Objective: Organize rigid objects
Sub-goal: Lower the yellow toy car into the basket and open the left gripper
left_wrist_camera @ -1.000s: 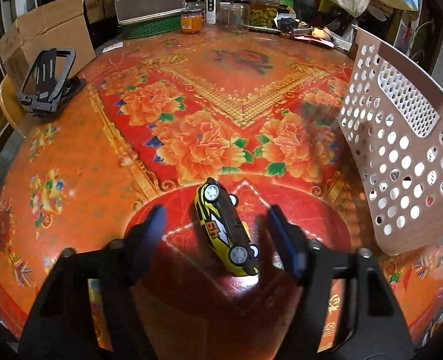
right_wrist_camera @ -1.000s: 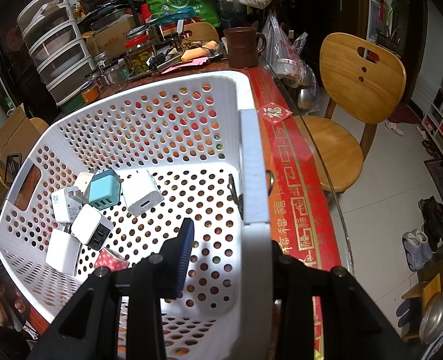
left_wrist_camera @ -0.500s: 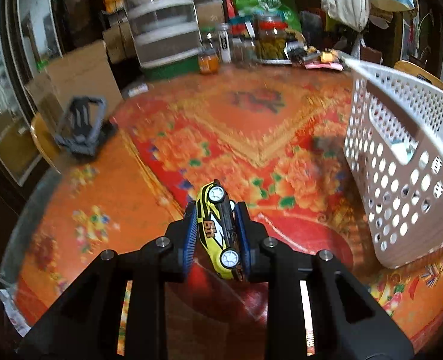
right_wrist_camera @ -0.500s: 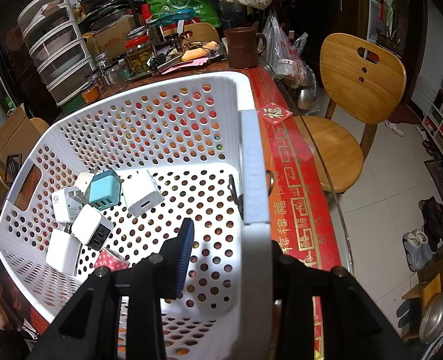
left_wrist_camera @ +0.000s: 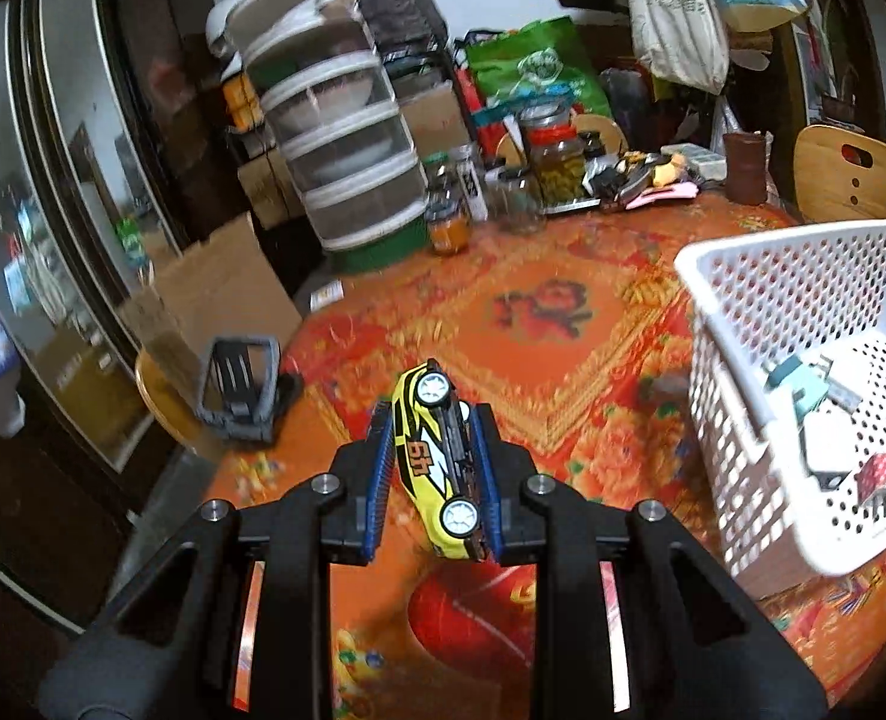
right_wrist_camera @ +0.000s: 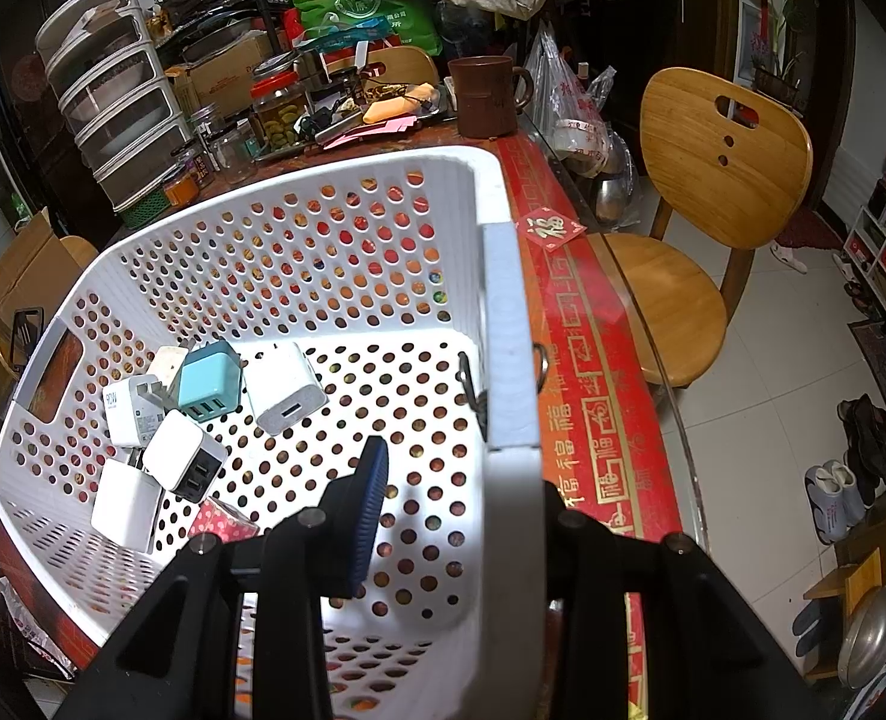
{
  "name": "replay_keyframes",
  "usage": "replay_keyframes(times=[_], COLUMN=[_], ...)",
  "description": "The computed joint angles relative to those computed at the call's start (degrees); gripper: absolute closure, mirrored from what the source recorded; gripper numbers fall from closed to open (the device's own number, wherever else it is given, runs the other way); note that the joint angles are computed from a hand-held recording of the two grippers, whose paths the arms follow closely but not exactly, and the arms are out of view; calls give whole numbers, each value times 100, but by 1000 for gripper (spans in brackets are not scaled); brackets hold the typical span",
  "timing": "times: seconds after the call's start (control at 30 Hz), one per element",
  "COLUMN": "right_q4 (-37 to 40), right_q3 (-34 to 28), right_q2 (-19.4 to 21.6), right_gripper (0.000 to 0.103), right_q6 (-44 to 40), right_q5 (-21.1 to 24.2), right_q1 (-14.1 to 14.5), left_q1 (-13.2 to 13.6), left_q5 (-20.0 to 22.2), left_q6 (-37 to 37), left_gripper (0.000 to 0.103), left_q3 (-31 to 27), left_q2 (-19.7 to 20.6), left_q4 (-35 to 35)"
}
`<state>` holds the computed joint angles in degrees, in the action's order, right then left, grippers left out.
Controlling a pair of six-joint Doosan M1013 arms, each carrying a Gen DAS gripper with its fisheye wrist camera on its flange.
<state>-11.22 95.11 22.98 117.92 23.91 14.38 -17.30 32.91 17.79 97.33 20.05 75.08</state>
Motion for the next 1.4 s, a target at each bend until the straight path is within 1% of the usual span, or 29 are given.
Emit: replay_keyframes(times=[0.13, 0.2, 0.23, 0.3, 0.37, 0.43, 0.53, 0.67, 0.77, 0.97, 1.17, 1.23, 1.27, 1.3, 1.37, 1.4], right_q4=[0, -1, -9, -10, -2, 1, 8, 4, 8, -2, -5, 1, -1, 1, 12, 19], right_q3=[0, -2, 1, 1, -7, -19, -32, -31, -35, -29, -28, -25, -24, -29, -34, -38], right_q2=[0, 1, 0, 0, 3, 8, 11, 10, 12, 10, 9, 7, 6, 8, 10, 12], right_gripper=[67, 67, 67, 67, 67, 67, 67, 67, 67, 67, 67, 67, 67, 67, 67, 67], right_q6=[0, -1, 6, 9, -6, -25, -35, -35, -48, -22, -8, -11, -13, -17, -37, -43], right_q5=[0, 3, 0, -5, 0, 32, 48, 45, 45, 18, 19, 19, 13, 23, 30, 33], right_q1=[0, 0, 2, 1, -1, -1, 1, 2, 0, 2, 8, 7, 8, 6, 0, -2], left_q1=[-178, -272, -314, -402, -508, -626, -777, -887, -956, -1090, -1038, -1013, -993, -970, -940, -933], left_q5=[27, -3, -42, -106, -52, 127, 520, 894, 925, 1014, 1233, 1243, 1270, 1294, 1318, 1223], left_q6=[327, 700, 914, 1614, 2185, 2780, 3150, 4005, 4349, 4712, 5294, 5434, 5557, 5671, 5826, 5828], left_gripper=[80, 80, 80, 80, 80, 80, 80, 80, 80, 80, 79, 79, 77, 73, 36, 30], left_q3=[-220, -394, -475, -702, -903, -1139, -1439, -1865, -1980, -2113, -2362, -2384, -2421, -2454, -2479, -2432], left_q2=[-50, -36, -25, 52, 172, 336, 583, 909, 1005, 1154, 1319, 1337, 1358, 1378, 1386, 1344], left_q4=[-181, -461, -633, -1257, -1645, -1989, -2069, -2837, -3205, -3502, -4189, -4392, -4566, -4722, -4937, -4960])
